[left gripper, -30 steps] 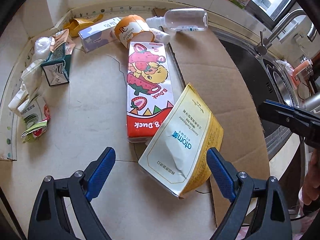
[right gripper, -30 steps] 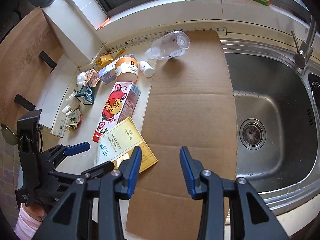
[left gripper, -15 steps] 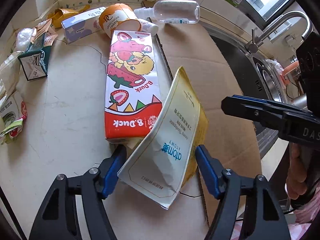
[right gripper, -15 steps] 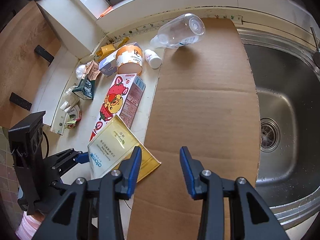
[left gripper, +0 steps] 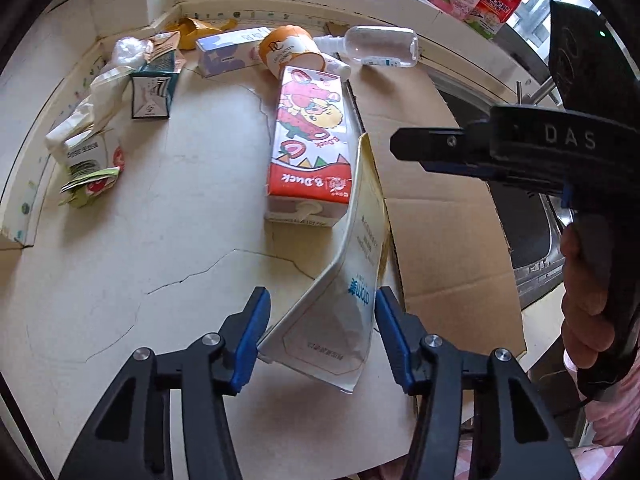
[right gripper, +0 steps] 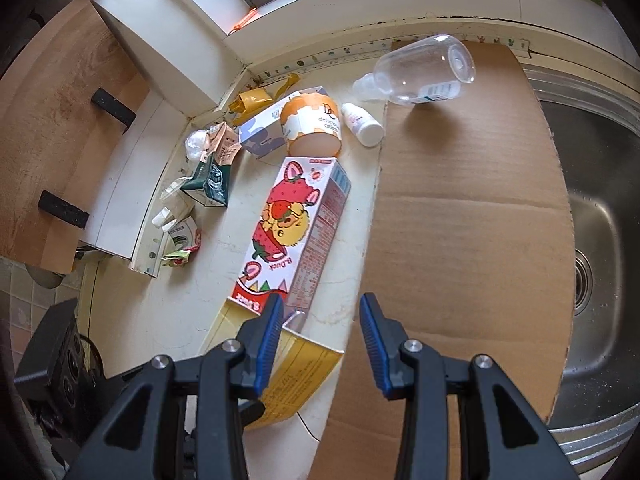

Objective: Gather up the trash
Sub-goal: 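Grasp the pink B.Duck juice carton with the right gripper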

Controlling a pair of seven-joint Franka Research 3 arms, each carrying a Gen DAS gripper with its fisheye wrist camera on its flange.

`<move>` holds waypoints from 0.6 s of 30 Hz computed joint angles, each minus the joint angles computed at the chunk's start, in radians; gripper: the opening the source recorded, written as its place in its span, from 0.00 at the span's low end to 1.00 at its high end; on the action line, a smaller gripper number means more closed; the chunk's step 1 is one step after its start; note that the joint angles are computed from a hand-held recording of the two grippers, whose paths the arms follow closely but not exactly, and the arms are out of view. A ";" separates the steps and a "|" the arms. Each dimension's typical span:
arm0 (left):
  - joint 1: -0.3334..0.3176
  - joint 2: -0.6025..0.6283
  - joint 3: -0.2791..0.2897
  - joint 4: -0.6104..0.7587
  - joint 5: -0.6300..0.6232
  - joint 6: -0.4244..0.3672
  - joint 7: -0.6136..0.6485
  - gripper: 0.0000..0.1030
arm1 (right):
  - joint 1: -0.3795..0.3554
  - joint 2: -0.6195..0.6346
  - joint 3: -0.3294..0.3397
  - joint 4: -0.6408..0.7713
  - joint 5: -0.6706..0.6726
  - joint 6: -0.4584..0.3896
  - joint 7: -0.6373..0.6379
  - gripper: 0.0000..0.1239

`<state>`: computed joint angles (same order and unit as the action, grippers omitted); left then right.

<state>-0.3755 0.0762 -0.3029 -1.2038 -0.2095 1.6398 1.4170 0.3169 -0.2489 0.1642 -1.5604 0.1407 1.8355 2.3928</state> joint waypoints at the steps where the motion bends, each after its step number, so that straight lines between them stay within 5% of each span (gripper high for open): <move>1: 0.004 -0.018 0.004 -0.019 0.002 0.003 -0.002 0.50 | 0.000 0.011 0.001 0.011 0.000 0.007 0.000 0.32; 9: 0.035 -0.127 0.033 -0.095 0.050 0.008 -0.091 0.50 | 0.007 0.109 -0.003 0.074 -0.027 0.057 0.111 0.46; 18: 0.061 -0.162 0.044 -0.089 0.161 -0.010 -0.183 0.50 | 0.100 0.316 -0.007 0.321 -0.159 -0.139 0.140 0.48</move>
